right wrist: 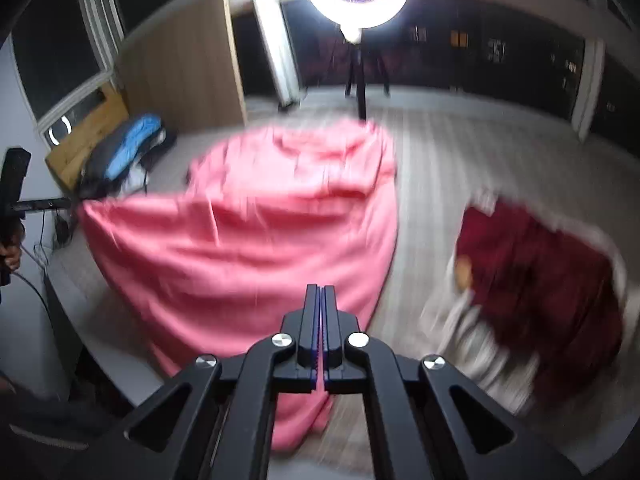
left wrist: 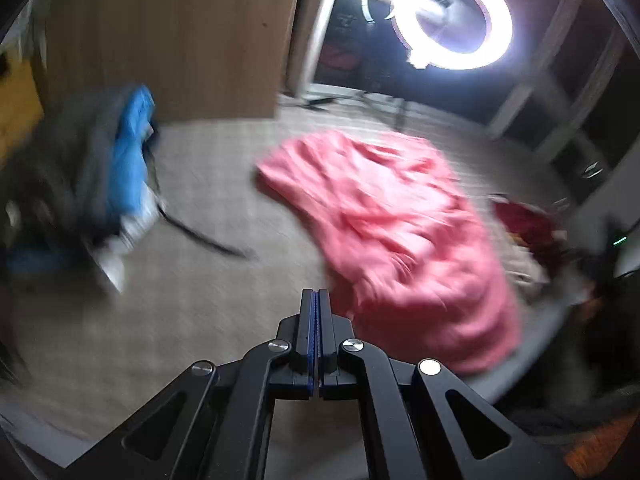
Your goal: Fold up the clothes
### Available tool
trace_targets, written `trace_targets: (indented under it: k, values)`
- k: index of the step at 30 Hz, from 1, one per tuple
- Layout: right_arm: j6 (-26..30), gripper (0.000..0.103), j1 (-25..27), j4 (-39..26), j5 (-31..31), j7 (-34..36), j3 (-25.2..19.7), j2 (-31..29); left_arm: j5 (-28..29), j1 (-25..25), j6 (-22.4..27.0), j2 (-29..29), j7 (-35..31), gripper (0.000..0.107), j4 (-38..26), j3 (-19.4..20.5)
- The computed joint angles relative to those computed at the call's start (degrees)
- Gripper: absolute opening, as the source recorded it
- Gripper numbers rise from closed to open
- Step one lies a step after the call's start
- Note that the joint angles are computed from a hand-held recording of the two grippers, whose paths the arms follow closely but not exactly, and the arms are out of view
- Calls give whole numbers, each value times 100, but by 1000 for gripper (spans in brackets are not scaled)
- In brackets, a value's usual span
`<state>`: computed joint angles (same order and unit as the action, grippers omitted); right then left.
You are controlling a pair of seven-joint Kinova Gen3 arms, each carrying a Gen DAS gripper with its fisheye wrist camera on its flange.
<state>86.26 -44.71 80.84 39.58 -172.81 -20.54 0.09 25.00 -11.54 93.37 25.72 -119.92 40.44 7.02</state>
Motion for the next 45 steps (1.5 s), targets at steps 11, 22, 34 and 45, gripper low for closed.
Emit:
trace_targets:
  k: [11, 22, 34, 45]
  values:
    - [-868, 60, 223, 690, -1642, 229, 266, 153, -506, 860, 126, 205, -899, 23, 885, -697]
    - [-967, 48, -339, 592, -1605, -36, 230, 745, -8, 992, 60, 507, -933, 0, 1589, -486]
    - [270, 4, -544, -106, 315, -1038, -663, 127, 933, 16, 1001, -98, -1022, 0, 855, -755]
    - [-347, 12, 2262, -709, -784, 1318, -668, 850, -397, 1096, 597, 1531, 252, 4, -1486, -959]
